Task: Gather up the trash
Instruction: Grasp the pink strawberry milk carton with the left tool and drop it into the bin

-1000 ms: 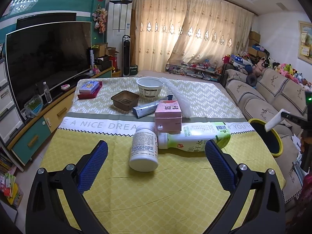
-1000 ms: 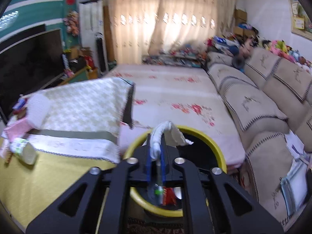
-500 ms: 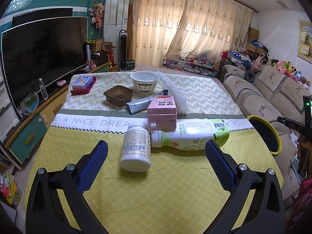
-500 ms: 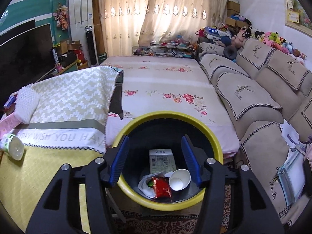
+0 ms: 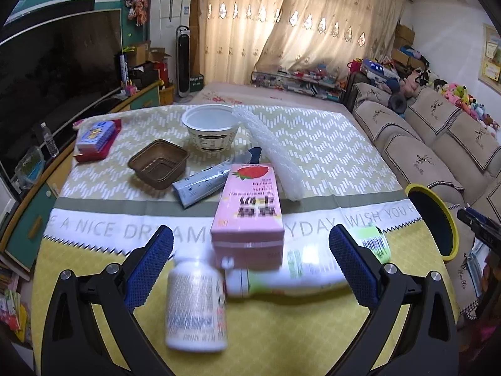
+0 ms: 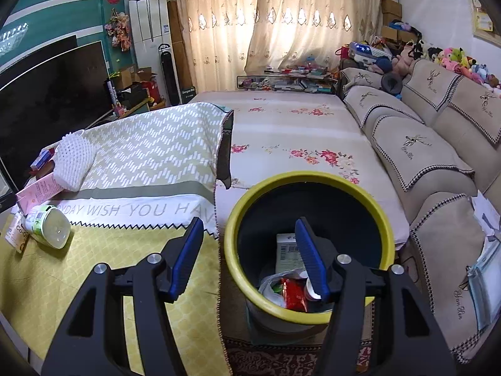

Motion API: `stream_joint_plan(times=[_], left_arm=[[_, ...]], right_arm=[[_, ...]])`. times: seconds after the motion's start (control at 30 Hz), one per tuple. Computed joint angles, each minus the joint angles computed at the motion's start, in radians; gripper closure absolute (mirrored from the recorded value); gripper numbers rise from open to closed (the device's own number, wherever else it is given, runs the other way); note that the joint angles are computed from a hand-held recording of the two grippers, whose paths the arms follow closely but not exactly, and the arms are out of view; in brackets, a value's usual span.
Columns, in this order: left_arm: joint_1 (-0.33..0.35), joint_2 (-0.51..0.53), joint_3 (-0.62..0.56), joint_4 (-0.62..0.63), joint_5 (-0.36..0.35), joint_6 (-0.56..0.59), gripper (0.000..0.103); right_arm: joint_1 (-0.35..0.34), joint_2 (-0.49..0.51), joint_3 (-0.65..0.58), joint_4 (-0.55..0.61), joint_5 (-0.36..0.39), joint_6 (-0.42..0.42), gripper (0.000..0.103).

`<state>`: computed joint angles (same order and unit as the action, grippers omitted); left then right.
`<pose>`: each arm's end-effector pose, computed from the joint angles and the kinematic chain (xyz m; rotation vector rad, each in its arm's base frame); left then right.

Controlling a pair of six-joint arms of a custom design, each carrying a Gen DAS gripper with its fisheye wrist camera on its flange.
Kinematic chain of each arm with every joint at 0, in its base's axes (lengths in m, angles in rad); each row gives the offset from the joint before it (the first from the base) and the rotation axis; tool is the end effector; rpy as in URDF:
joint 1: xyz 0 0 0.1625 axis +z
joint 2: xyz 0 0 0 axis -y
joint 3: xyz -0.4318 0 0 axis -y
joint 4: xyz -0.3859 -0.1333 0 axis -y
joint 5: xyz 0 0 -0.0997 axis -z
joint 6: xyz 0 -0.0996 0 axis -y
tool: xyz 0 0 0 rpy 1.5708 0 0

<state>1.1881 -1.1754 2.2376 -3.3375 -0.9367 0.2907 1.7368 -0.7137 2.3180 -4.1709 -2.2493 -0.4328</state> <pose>-0.0017 -0.5191 0.2274 0.5185 2.3555 -0.9154 0.1413 -0.4151 0.1010 0.2397 -2.1724 1.0556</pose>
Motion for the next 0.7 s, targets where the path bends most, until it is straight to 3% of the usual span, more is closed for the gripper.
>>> stream_joint_plan(times=[0.17, 0.3, 0.5, 0.57, 0.63, 0.7], left_arm=[[0.032, 0.036, -0.066, 0.067, -0.004, -0.046, 0.006], [0.045, 0.058, -0.089, 0.081, -0.002, -0.047, 0.014], [0.047, 0.076, -0.102, 0.083, 0.009, -0.047, 0.033], [0.05, 0.076, -0.105, 0.097, 0.006, -0.052, 0.047], [0.053, 0.072, -0.106, 0.11, -0.009, -0.058, 0.054], [0.05, 0.072, -0.1, 0.095, -0.011, -0.051, 0.054]], right_arm=[[-0.007, 0.002, 0.002, 0.013, 0.02, 0.009, 0.045], [-0.01, 0.005, -0.001, 0.019, 0.029, 0.012, 0.045], [-0.022, 0.004, 0.002, 0.03, 0.043, 0.02, 0.045], [-0.024, 0.005, 0.003, 0.033, 0.047, 0.021, 0.045], [-0.025, 0.006, 0.005, 0.031, 0.049, 0.021, 0.045], [-0.026, 0.005, 0.009, 0.028, 0.052, 0.022, 0.045]])
